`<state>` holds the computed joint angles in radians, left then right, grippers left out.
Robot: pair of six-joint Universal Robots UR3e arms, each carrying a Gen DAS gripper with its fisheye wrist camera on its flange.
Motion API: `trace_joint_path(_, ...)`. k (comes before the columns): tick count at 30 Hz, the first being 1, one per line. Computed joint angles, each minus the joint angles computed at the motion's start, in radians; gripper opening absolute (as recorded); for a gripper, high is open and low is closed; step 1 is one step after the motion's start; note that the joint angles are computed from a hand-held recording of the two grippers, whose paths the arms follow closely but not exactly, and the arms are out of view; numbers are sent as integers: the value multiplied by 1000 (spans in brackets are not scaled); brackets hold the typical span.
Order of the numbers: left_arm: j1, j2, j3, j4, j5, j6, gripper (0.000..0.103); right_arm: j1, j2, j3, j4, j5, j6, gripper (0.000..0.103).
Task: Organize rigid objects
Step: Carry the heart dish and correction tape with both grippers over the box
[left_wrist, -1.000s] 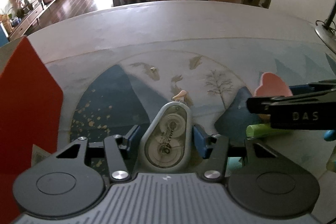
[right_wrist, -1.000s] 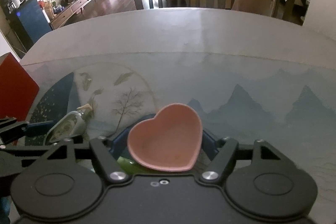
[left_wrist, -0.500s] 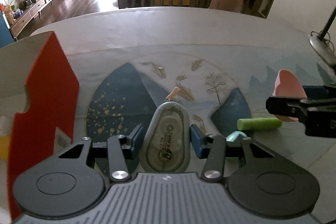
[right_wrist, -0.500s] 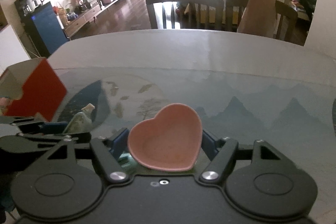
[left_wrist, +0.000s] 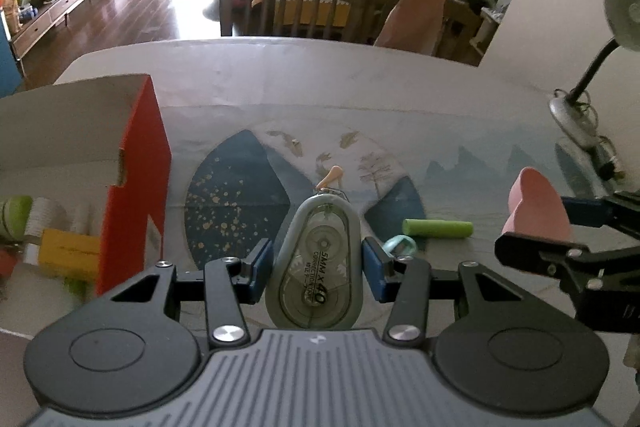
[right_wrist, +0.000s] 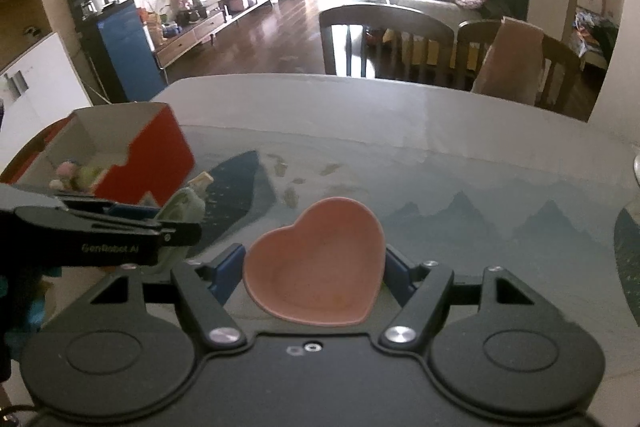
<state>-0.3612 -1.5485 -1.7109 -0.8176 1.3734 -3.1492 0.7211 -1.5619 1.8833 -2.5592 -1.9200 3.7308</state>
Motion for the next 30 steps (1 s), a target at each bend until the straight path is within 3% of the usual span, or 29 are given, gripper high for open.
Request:
trace_joint_path(7,117,179,-40,-116,-108,99,47,117,61,-171,107,-82,50,72)
trace_joint_path(12,263,308,-39,-250,-200,225,47,194,166,-350,181,-141,90,72)
trace_joint_path(22,618,448,25,-620,-414,585,47,288,424,-759,356,-213,152,72)
trace_joint_path(30,892,451,118,-871,-518,868,47,325,716,-1249,559,-242,148,72)
